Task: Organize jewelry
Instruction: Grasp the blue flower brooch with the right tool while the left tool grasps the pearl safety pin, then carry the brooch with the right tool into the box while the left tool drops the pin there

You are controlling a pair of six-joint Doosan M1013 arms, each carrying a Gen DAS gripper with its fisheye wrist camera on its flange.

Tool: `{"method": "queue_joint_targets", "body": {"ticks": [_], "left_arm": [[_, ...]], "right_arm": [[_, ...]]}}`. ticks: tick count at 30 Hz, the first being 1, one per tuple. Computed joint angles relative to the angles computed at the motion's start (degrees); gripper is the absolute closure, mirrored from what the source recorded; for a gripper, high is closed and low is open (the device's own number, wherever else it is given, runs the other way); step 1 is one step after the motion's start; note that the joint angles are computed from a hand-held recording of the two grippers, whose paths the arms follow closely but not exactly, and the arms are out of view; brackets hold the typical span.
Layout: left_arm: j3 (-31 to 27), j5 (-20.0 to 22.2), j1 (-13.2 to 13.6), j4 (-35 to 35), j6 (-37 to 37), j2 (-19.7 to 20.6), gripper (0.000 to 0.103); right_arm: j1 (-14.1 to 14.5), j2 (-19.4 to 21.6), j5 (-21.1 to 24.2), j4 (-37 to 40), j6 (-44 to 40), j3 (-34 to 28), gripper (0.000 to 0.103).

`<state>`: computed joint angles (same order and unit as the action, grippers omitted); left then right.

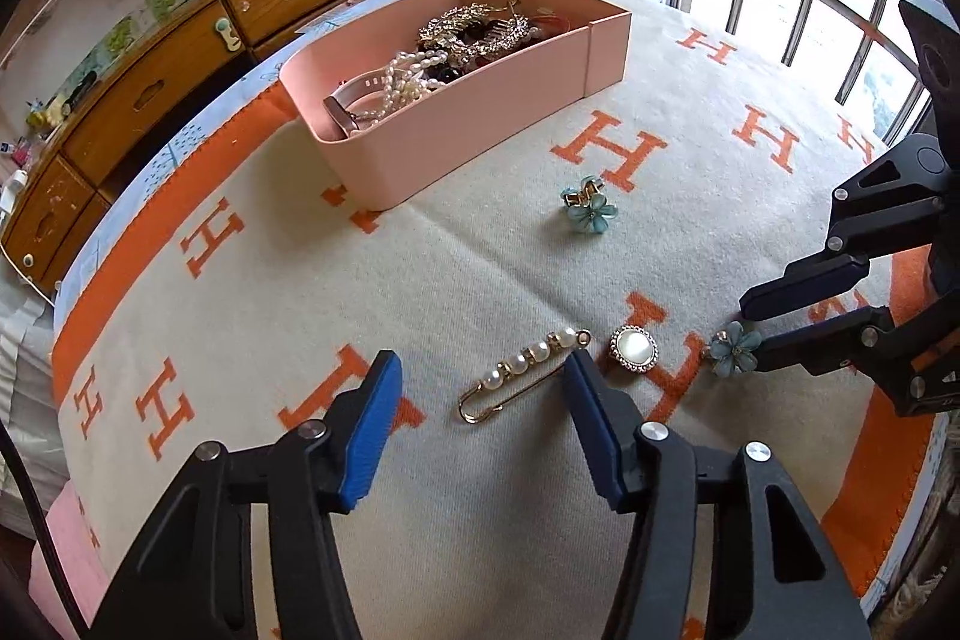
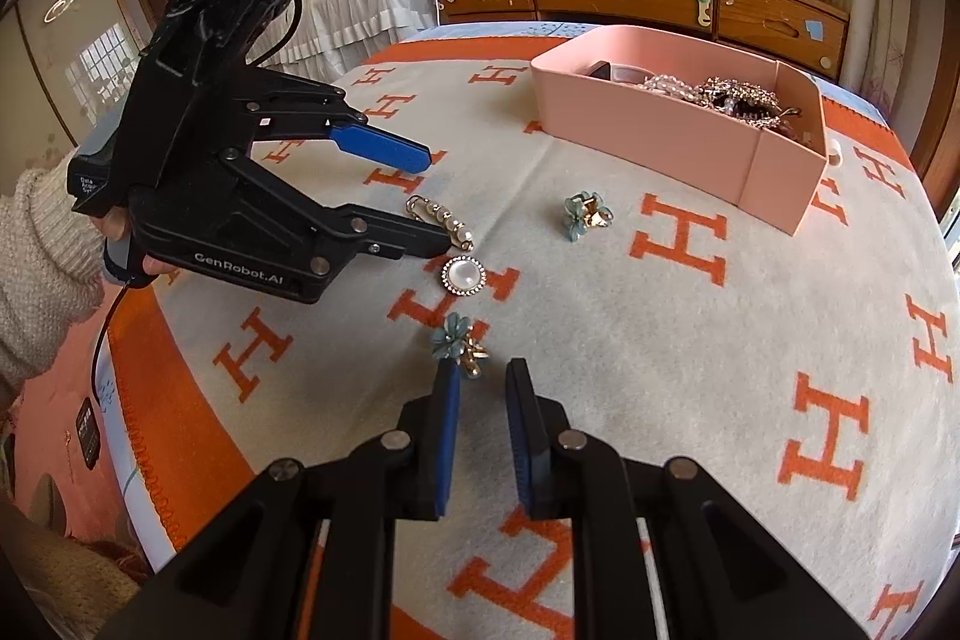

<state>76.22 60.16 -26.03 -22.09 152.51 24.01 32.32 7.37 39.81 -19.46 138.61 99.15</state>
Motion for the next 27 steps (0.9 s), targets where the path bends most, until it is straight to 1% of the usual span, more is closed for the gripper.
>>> {"method": "queue_joint_targets", "body": {"ticks": [2, 4, 8, 10, 11, 15, 18, 20, 23, 27], "left_arm": [[-0.9, 1.4, -0.1, 0.0, 0.0, 0.5, 0.059], [-2.0, 3.5, -0.1, -0.1, -0.2, 1.1, 0.068], [-2.9, 5.3, -0.4, 0.4, -1.0, 1.6, 0.072], [-3.8, 7.1, -0.4, 0.3, -2.2, 2.2, 0.079], [-4.0, 7.6, -0.4, 0.5, -2.9, 2.3, 0.079], [-6.1, 10.6, -0.7, 2.1, -7.4, 3.4, 0.080], [-7.3, 12.2, -1.2, 4.5, -11.9, 4.0, 0.095], [-8.3, 13.7, -1.4, 5.5, -15.4, 4.4, 0.098], [-7.0, 11.7, -1.7, 7.0, -17.6, 3.5, 0.098], [-4.6, 8.1, -1.6, 7.1, -19.6, 1.7, 0.098]], "right_arm": [[-0.1, -0.1, -0.1, -0.2, 0.6, 0.2, 0.087], [-0.2, -0.3, -0.4, 0.1, 0.9, 0.4, 0.087], [-0.3, -0.5, -0.9, 0.5, 1.3, 0.7, 0.087], [-0.3, -0.5, -0.9, 0.5, 1.5, 0.8, 0.087], [-0.3, -0.6, -0.9, 0.6, 1.5, 0.8, 0.087], [-0.4, -0.6, -0.8, 0.9, 1.6, 0.8, 0.087], [-0.3, -0.8, -0.8, 0.5, 2.4, 0.9, 0.087], [-0.2, -1.0, -0.9, 0.0, 3.1, 1.0, 0.087], [0.0, -1.4, -1.1, -0.7, 3.9, 1.1, 0.087], [0.1, -1.8, -1.2, -1.9, 5.0, 1.1, 0.087]]}}
